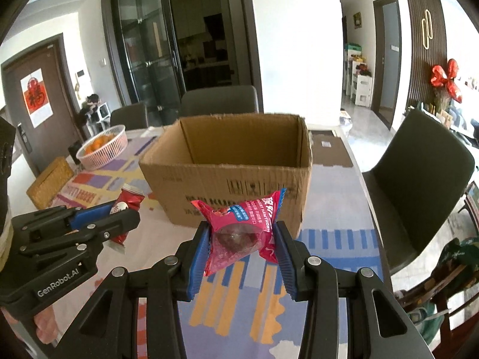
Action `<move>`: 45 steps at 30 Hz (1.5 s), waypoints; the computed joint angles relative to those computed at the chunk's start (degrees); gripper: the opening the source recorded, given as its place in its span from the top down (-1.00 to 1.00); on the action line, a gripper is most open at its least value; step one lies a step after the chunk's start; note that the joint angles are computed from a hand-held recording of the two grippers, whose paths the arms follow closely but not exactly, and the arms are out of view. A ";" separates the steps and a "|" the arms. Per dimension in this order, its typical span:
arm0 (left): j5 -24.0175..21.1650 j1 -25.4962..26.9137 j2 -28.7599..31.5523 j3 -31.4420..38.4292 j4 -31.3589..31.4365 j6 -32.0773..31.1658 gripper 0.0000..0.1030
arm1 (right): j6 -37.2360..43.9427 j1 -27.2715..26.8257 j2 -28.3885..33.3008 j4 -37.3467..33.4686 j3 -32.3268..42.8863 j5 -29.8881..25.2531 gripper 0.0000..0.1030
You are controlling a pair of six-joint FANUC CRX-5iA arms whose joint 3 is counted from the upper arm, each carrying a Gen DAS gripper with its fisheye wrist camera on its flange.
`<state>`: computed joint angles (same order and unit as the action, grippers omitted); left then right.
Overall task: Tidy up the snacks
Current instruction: 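Carry both held candies over the box and open both tools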
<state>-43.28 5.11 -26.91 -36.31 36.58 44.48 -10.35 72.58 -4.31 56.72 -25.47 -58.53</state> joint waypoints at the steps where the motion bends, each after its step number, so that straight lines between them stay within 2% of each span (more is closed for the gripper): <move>1: 0.18 -0.01 0.05 0.21 0.23 -0.15 0.57 | 0.04 -0.06 0.05 0.44 0.21 -0.11 0.15; 11: 2.65 0.02 1.56 2.90 3.11 -2.52 0.57 | 0.45 -2.23 0.67 5.09 2.61 0.12 0.15; 22: 3.12 -0.71 6.93 8.18 2.82 -2.45 0.57 | 4.25 -5.23 2.87 4.93 6.42 1.44 0.15; 36: 0.92 -2.80 17.29 17.37 -3.57 3.54 0.57 | 10.77 -10.24 7.12 2.09 11.19 3.38 0.15; 41: 1.66 -3.41 20.07 18.96 -4.97 4.49 0.56 | 12.36 -12.20 8.69 0.35 12.15 4.10 0.13; 43: 2.11 -3.56 21.07 19.43 -5.14 4.77 0.47 | 12.48 -12.77 9.36 0.16 12.40 3.93 0.08; 45: 3.10 -3.55 21.54 19.34 -5.44 4.98 0.19 | 12.76 -12.89 9.86 -0.22 12.75 3.20 -0.08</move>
<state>-40.19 1.56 -5.37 -16.97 31.13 49.47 2.41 59.69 5.55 56.50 -12.72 -55.33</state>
